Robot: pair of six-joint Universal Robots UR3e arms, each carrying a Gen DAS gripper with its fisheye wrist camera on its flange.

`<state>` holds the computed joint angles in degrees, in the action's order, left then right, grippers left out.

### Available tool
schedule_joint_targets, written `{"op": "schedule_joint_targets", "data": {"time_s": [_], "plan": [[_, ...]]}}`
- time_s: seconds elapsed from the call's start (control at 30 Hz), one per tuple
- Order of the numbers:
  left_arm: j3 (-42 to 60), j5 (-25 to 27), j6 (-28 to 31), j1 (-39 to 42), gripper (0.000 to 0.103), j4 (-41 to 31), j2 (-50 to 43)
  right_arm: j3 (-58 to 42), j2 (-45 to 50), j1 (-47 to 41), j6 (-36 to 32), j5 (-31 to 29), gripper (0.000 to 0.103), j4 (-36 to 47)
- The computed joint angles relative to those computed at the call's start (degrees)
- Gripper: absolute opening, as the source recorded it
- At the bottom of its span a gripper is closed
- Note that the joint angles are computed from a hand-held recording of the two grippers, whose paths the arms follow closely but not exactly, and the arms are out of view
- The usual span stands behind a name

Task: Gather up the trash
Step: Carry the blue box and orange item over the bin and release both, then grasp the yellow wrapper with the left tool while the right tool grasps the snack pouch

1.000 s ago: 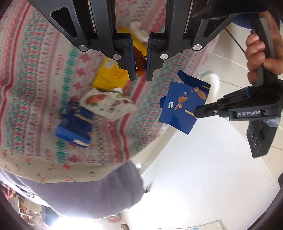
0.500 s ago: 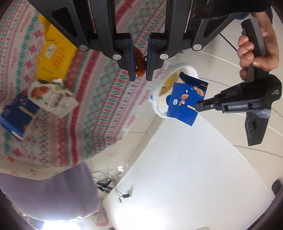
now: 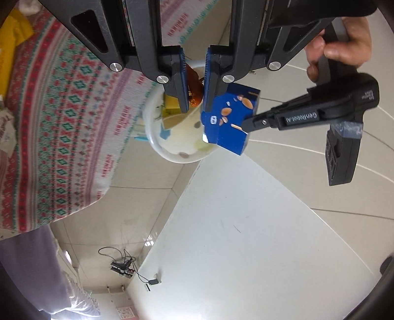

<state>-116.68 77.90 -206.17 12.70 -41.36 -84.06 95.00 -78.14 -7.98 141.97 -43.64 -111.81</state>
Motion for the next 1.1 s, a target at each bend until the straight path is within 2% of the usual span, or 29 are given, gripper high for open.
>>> {"op": "schedule_joint_targets", "data": {"time_s": [0.17, 0.3, 0.43, 0.63, 0.83, 1.1], "plan": [[-0.1, 0.3, 0.8, 0.3, 0.001, 0.1, -0.1, -1.1, 3.0, 3.5, 6.1, 0.8, 0.012, -4.9], [0.6, 3.5, 1.4, -0.5, 0.001, 0.6, -1.4, -2.2, 5.8, 6.5, 11.1, 0.4, 0.012, -9.5], [0.0, 1.9, 1.8, 0.7, 0.001, 1.0, -1.5, -2.2, 8.1, 8.9, 14.3, -1.7, 0.012, -15.7], [0.6, 1.3, 2.2, 0.7, 0.004, 0.9, -2.1, -3.2, 9.9, 9.1, 15.8, -3.0, 0.014, -18.8], [0.5, -0.1, 0.9, 1.1, 0.004, 0.9, -1.7, -3.9, 10.1, 7.4, 15.4, -3.4, 0.014, -16.7], [4.8, 0.7, -3.2, -3.6, 0.005, 1.1, -4.9, -1.5, 5.3, 4.0, 12.8, -3.9, 0.015, -14.8]]}}
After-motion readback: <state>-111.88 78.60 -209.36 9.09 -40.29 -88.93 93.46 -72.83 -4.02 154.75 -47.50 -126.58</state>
